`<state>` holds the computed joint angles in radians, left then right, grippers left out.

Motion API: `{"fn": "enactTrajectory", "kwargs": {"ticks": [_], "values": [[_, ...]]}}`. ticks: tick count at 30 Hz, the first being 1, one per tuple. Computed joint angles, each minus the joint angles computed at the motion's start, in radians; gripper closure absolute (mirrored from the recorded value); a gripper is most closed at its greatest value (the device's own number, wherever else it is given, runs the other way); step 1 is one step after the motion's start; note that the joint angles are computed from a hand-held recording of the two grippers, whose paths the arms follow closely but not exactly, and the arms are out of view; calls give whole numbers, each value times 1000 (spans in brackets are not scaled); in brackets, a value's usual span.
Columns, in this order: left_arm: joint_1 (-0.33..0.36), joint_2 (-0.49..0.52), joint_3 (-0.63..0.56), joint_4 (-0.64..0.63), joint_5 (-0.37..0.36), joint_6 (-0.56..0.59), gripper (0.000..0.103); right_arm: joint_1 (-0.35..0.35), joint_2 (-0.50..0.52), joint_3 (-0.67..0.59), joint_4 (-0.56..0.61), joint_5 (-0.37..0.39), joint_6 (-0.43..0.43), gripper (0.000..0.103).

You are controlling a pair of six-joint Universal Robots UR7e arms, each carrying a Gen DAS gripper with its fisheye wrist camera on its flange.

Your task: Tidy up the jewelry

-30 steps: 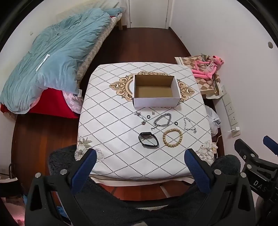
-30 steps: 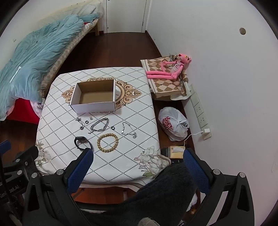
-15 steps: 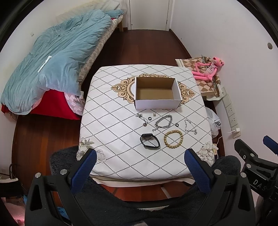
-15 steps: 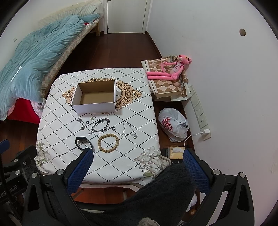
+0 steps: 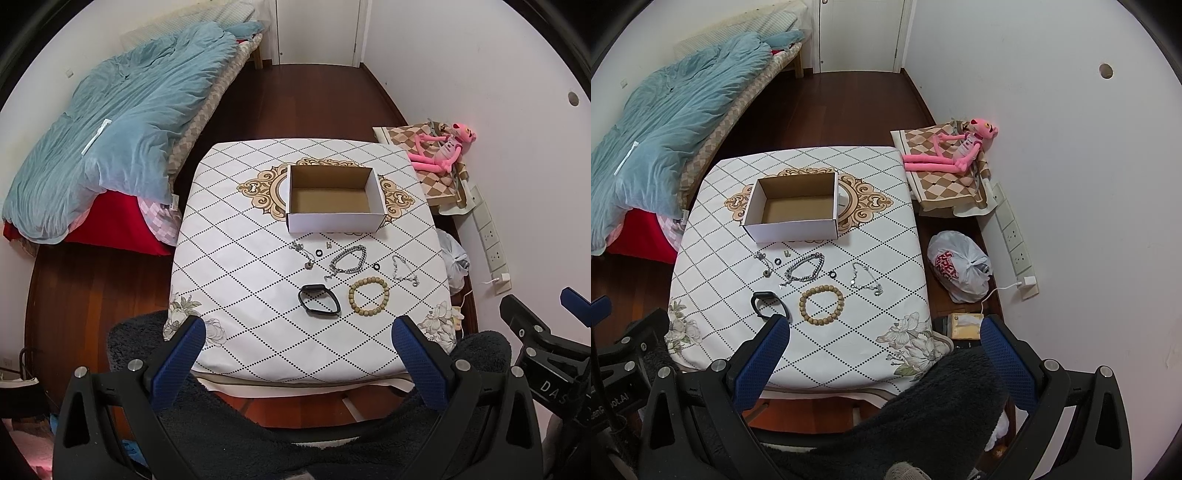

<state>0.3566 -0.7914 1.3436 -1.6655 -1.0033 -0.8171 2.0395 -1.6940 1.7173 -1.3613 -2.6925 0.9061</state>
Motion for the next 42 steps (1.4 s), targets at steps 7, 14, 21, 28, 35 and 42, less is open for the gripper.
{"fn": "enactTrajectory", "kwargs": {"ticks": [7,14,21,28,35,42], "values": [[5,5,-7,-6,-1,7,0,5,1,-3,8,-5,10,0],[0,4,-8,-2,-1,0,0,9,1,-11,15,-8,10,0],[-1,5,-10,-2,0,1,0,14,1,-15,27,-12,22,0],[-1,27,-40,4,4,4,0,15,-1,-16,32,-17,22,0],[-8,15,-27,-6,2,3,0,21,-6,-17,45,-17,32,0],[-10,2,-9,-13,1,2,0,29,-3,-20,66,-24,57,0]]}}
